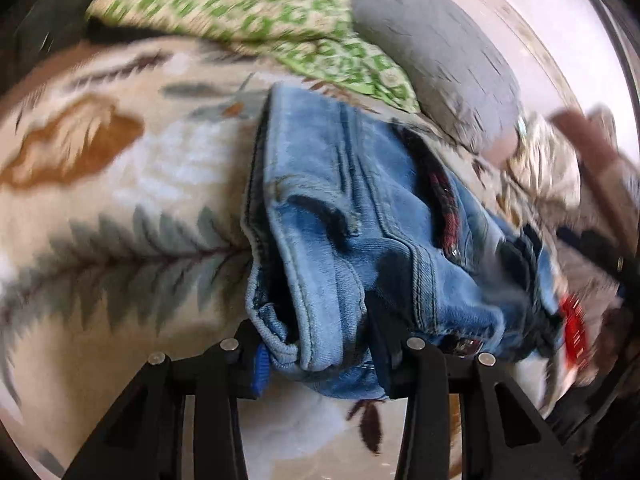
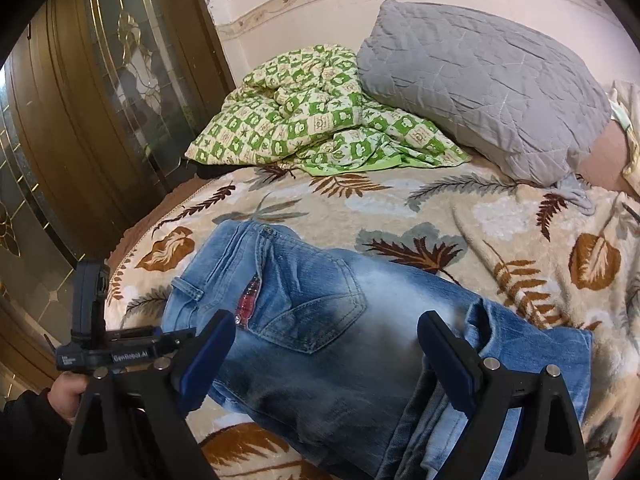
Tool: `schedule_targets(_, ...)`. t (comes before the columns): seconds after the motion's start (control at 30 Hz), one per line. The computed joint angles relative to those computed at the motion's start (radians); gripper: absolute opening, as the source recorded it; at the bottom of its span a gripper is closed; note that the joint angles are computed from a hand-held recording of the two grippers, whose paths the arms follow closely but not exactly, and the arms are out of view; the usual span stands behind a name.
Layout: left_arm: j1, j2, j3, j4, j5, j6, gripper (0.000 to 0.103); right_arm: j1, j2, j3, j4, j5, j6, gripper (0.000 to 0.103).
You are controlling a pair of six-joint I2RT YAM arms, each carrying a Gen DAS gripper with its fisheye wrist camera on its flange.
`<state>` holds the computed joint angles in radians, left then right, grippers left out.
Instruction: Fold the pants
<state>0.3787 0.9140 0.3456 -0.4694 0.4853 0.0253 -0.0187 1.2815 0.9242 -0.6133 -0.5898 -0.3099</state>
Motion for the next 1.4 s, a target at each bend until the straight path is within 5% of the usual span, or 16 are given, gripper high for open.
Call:
schedule_targets(0.27, 0.033, -0.041, -0.047, 0.054, 0.03, 0.11, 0.043, 0.163, 0.092, 0.114, -0.059, 0.06, 0.095, 0.094)
schedule_targets(0.57, -0.179, -0.204, -0.083, 0.087, -0.228, 0.183, 0.043, 0.382, 0.202, 0.267, -0.118, 0.203, 0.155, 0.094)
schedule_targets(0.8, -0.315, -0.283, -0.129, 0.119, -0.39, 0.317, 0.043, 0.456, 0.418, 0.569, -0.333, 0.264, 0.139, 0.094)
schedule_targets(1.17, -0.278, -0.205, -0.087, 0.093, -0.353, 0.285, 0.043, 0.575, 0.634, 0.886, -0.575, 0.386, 0.077, 0.094)
schedule_targets(1.4, -0.086, -0.073, -0.072, 0.107, -0.143, 0.238, 0.05, 0.638, 0.77, 1.036, -0.626, 0.414, 0.153, 0.094)
